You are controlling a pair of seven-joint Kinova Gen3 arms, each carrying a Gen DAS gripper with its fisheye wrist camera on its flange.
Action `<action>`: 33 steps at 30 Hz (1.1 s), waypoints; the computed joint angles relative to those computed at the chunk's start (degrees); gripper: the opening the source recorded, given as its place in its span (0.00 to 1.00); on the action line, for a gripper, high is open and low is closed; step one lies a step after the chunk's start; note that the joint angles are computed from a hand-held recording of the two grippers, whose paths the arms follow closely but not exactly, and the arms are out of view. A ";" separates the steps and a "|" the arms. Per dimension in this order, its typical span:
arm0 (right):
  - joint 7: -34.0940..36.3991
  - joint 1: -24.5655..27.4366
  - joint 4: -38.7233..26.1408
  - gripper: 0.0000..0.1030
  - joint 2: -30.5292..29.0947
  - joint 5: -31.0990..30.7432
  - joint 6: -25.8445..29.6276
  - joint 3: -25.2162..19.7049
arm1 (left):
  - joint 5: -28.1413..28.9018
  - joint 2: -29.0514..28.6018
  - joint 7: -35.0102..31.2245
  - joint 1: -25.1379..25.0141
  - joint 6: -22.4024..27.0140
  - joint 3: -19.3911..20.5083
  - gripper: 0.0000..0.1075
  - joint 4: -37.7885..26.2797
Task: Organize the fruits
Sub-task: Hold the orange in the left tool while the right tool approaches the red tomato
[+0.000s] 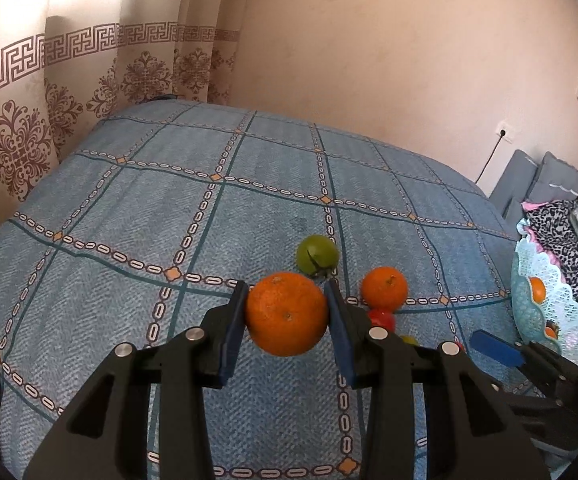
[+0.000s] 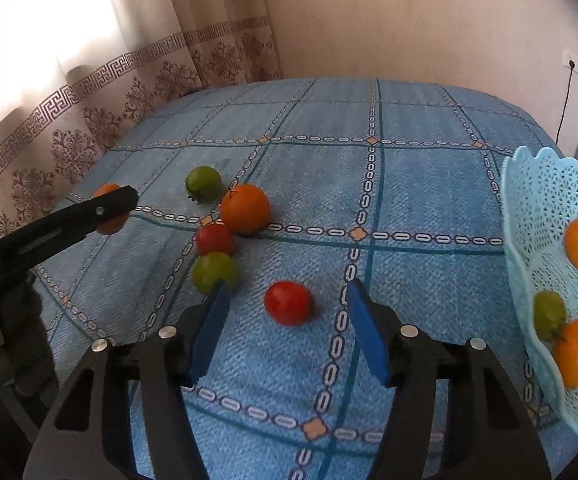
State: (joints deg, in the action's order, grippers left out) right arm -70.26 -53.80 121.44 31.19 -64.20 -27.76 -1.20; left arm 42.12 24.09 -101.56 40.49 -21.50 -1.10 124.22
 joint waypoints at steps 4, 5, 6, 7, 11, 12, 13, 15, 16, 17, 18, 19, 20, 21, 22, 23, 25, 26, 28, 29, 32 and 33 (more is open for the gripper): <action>3.05 -0.24 -1.67 0.51 0.99 -1.60 2.35 1.20 | -0.39 0.09 0.08 -0.26 0.39 0.14 0.36 -0.17; 4.32 -0.63 -2.13 0.49 1.27 -2.59 2.96 1.75 | -0.50 0.11 0.18 -0.31 0.49 0.16 0.36 -0.20; 6.11 -1.35 -2.63 0.45 1.57 -4.43 3.48 2.50 | -0.65 0.12 0.30 -0.35 0.52 0.19 0.36 -0.22; 8.28 -2.11 -3.04 0.41 1.79 -6.76 3.62 3.18 | -1.01 0.14 0.53 -0.53 0.59 0.31 0.36 -0.21; 10.15 -1.03 -3.01 0.30 1.79 -8.53 1.97 1.33 | -1.49 0.20 1.02 -0.43 0.59 0.21 0.36 -0.16; 9.33 -0.34 -2.68 0.30 1.65 -7.82 1.53 0.46 | -1.56 0.20 1.09 -0.38 0.56 0.16 0.36 -0.13; 9.18 -0.07 -2.58 0.30 1.64 -7.76 1.21 0.04 | -1.65 0.22 1.14 -0.32 0.50 0.14 0.36 -0.11; 8.69 -0.06 -2.03 0.29 1.39 -7.50 -0.13 -0.73 | -1.68 0.28 1.23 -0.17 0.35 0.12 0.36 -0.06; 8.30 0.02 -1.73 0.29 1.21 -7.20 -0.73 -1.17 | -1.69 0.29 1.27 -0.15 0.36 0.10 0.36 -0.05; 7.11 0.28 -1.19 0.28 0.88 -6.11 -1.50 -1.83 | -1.70 0.29 1.29 -0.13 0.37 0.08 0.36 -0.06; 6.22 0.46 -0.75 0.28 0.48 -5.33 -2.00 -2.26 | -1.72 0.29 1.30 -0.12 0.37 0.06 0.36 -0.06; 5.19 0.54 -0.26 0.28 0.14 -4.50 -2.62 -2.66 | -1.65 0.29 1.26 -0.02 0.35 -0.01 0.36 -0.06; 3.97 0.49 0.39 0.28 -0.30 -3.55 -3.49 -3.05 | -1.73 0.28 1.30 -0.08 0.38 0.02 0.36 -0.06; 3.62 0.28 0.74 0.28 -0.63 -3.36 -3.95 -3.15 | -1.71 0.28 1.32 0.01 0.26 0.03 0.36 -0.02; 3.46 0.08 1.00 0.28 -0.86 -3.18 -4.40 -3.21 | -1.78 0.27 1.36 -0.05 0.23 0.07 0.36 0.00; 3.71 -0.03 0.91 0.28 -0.90 -3.25 -4.51 -3.18 | -1.72 0.29 1.35 0.04 0.16 0.06 0.36 0.03; 5.32 -0.39 0.50 0.28 -0.72 -4.49 -4.41 -2.86 | -1.52 0.34 1.16 0.19 0.29 -0.04 0.36 -0.07; 7.02 -1.02 -0.06 0.28 -0.34 -6.51 -4.66 -2.33 | -1.44 0.37 1.09 0.25 0.33 -0.08 0.36 -0.10; 10.03 -0.27 -1.19 0.34 0.27 -8.88 -3.49 -2.51 | -1.30 0.34 0.99 0.32 0.41 -0.13 0.36 -0.14; 10.44 0.18 -1.43 0.37 0.51 -9.08 -3.30 -2.87 | -1.30 0.38 1.03 0.31 0.38 -0.10 0.36 -0.15; 14.57 0.63 -2.94 0.42 1.55 -12.36 -2.62 -3.01 | -1.23 0.44 1.00 0.31 0.49 -0.08 0.36 -0.20; 15.19 1.15 -3.20 0.42 1.79 -12.67 -2.41 -3.41 | -1.35 0.46 1.09 0.24 0.50 -0.01 0.36 -0.20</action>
State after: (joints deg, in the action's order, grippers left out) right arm -55.08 -52.65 118.23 32.99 -76.87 -30.17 -4.61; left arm 40.77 24.55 -100.47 40.74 -21.00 -1.11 124.02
